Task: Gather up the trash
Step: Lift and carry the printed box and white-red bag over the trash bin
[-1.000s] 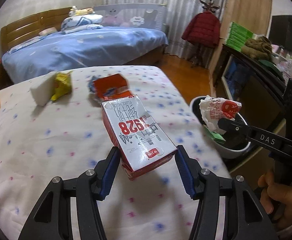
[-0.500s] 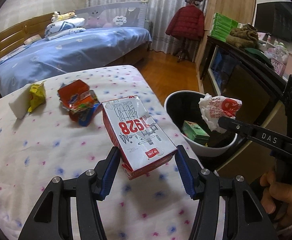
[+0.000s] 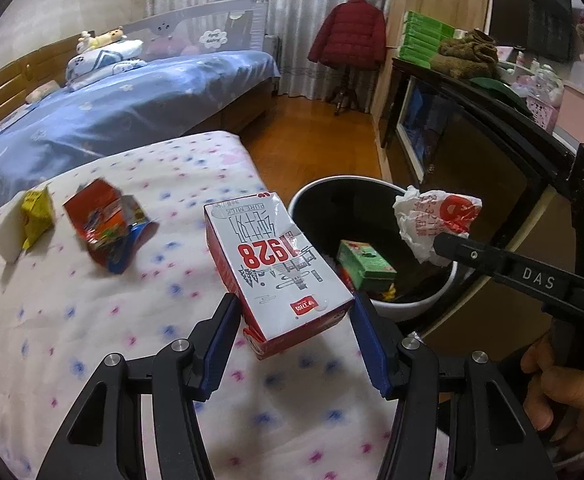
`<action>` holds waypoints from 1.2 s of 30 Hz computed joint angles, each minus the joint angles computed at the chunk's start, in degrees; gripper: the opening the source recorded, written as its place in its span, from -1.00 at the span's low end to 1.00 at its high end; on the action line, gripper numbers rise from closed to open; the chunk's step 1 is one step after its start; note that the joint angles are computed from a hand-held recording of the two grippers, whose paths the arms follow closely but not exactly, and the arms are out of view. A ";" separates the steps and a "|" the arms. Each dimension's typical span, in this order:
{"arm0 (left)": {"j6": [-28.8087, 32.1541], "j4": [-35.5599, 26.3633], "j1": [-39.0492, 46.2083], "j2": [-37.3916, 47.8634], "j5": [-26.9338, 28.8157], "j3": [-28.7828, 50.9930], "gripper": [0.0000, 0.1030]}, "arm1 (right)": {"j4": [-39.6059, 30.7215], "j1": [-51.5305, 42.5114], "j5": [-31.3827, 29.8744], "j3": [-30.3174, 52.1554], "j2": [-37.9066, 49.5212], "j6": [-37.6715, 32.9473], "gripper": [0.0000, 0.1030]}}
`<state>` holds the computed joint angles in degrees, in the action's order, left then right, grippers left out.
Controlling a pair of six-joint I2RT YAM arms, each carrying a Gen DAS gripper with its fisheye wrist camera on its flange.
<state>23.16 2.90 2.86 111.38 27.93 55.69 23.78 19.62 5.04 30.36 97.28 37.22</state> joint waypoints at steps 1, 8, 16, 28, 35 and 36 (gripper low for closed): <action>0.03 0.06 -0.39 0.09 -0.11 0.13 0.07 | -0.09 -0.49 -0.17 -0.09 -0.04 -0.08 -0.69; 0.24 0.92 -3.34 1.75 -1.30 1.65 0.07 | -0.51 -2.75 -1.45 -0.08 0.43 -0.36 -0.69; -0.42 -0.95 -6.43 4.96 -2.88 5.79 0.07 | -3.26 -5.08 -3.11 2.15 1.97 -1.78 -0.69; -1.39 -1.77 -9.27 6.88 -4.96 8.38 0.07 | -4.38 -8.34 -6.11 4.88 5.18 -3.19 -0.69; -2.30 -1.63 -10.03 7.09 -5.29 8.57 0.07 | -4.18 -9.29 -7.05 5.29 6.04 -3.24 -0.69; -2.26 -1.68 -9.93 7.15 -5.21 8.65 0.07 | -4.23 -9.41 -7.13 5.34 6.11 -3.29 -0.69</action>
<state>20.89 1.21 -7.07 118.52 22.72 64.33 19.56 10.21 -2.08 35.70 103.39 33.93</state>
